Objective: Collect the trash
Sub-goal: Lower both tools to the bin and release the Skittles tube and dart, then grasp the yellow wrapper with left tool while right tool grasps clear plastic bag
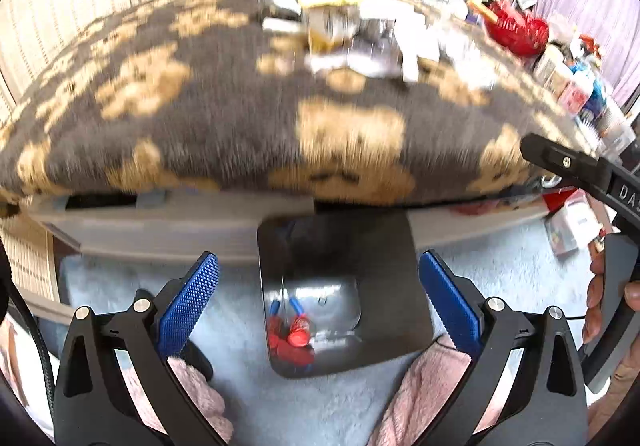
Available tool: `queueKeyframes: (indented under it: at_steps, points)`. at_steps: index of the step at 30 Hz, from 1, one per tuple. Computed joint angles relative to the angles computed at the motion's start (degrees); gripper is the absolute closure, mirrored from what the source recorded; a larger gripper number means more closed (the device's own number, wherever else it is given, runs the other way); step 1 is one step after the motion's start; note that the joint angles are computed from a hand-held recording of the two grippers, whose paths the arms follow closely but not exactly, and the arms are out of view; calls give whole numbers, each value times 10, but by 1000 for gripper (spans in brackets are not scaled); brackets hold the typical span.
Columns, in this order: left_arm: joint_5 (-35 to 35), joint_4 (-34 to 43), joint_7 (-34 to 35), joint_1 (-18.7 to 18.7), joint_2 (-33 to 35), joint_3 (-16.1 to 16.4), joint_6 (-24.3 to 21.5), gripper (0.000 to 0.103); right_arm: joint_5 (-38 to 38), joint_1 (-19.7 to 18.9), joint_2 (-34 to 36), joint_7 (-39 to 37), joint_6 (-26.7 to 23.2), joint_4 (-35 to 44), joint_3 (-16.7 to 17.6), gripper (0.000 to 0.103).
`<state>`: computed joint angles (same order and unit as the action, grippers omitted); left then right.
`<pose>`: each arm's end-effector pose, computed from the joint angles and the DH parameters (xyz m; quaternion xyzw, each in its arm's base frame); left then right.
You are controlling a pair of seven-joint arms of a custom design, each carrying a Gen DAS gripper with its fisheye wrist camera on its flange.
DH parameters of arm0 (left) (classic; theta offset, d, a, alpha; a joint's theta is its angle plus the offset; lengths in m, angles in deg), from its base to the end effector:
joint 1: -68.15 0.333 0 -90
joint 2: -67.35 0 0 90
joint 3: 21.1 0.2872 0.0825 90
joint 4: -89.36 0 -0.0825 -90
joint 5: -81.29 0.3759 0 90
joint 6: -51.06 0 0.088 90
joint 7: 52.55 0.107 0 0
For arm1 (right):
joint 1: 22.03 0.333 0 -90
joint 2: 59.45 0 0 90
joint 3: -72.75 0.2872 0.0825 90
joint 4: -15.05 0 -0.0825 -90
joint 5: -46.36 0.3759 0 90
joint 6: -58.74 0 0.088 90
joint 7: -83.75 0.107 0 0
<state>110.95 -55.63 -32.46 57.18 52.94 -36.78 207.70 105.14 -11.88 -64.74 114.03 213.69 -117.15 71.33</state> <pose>0.4127 -0.2278 0.3829 -0.7778 0.5648 -0.2160 0.1713 0.5222 0.0503 0.4004 -0.7588 0.5325 -0.0949 0.3628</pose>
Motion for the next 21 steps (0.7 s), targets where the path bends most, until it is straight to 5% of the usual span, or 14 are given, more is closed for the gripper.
queueKeyframes:
  at_steps: [4,19,21]
  points:
    - [95,29,-52,35,-8,-14,-8,8,15,-6,10,-13,0,35,-5,3]
    - [159,223,16,60,120,41,-25,13,28,-35,139,-20,7,195,44,4]
    - [131,252,49,58,152,52,-16,18,33,-38,147,-28,-8,205,49,15]
